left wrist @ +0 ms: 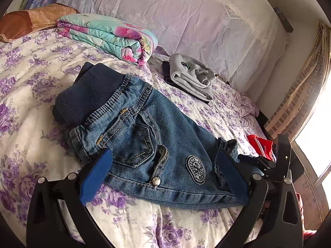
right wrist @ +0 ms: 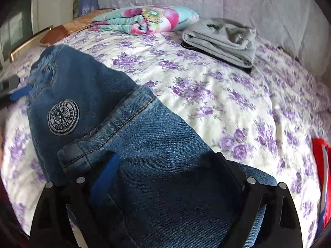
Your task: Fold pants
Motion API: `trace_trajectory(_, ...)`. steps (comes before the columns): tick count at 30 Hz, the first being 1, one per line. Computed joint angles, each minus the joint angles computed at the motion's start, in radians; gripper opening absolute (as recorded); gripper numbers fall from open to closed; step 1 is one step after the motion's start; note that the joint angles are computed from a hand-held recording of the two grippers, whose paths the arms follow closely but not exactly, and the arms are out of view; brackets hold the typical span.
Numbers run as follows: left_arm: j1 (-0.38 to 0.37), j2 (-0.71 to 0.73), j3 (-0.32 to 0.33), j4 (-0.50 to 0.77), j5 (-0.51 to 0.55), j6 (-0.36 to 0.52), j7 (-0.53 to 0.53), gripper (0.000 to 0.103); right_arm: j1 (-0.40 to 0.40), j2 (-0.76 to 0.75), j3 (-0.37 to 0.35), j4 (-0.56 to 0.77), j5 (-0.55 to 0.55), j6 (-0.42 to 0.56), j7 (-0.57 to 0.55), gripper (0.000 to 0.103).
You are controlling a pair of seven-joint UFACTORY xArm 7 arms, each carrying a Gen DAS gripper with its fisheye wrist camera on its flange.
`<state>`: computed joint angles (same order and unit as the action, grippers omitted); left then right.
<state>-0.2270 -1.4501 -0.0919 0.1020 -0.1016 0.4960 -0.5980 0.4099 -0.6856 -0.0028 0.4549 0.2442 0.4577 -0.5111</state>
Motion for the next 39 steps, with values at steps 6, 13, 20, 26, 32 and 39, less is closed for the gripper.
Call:
trace_trajectory(6, 0.003, 0.009, -0.01, 0.006, 0.006, 0.004, -0.006, 0.098, 0.059, -0.253, -0.14, -0.025, 0.088, 0.095, -0.069, 0.095)
trace_trajectory(13, 0.007, 0.027, -0.022, 0.017, 0.017, 0.012, -0.011, 0.098, -0.045, -0.297, -0.076, -0.165, -0.002, 0.081, -0.099, 0.1)
trace_trajectory(20, 0.024, 0.061, -0.072, 0.045, 0.052, 0.043, -0.038, 0.098, 0.075, -0.279, -0.153, -0.044, 0.193, 0.043, -0.126, 0.1)
trace_trajectory(26, 0.01, 0.047, -0.047, 0.043, 0.055, 0.054, -0.036, 0.098, 0.035, -0.034, -0.038, -0.027, 0.043, 0.002, -0.052, 0.1)
trace_trajectory(32, 0.022, -0.149, 0.056, 0.026, -0.018, 0.242, -0.051, 0.098, 0.027, -0.303, -0.114, -0.097, 0.039, 0.047, -0.096, 0.1)
trace_trajectory(39, 0.129, -0.07, 0.174, 0.045, -0.051, 0.289, 0.004, 0.098, -0.036, -0.13, -0.262, -0.048, 0.091, 0.172, -0.117, 0.1)
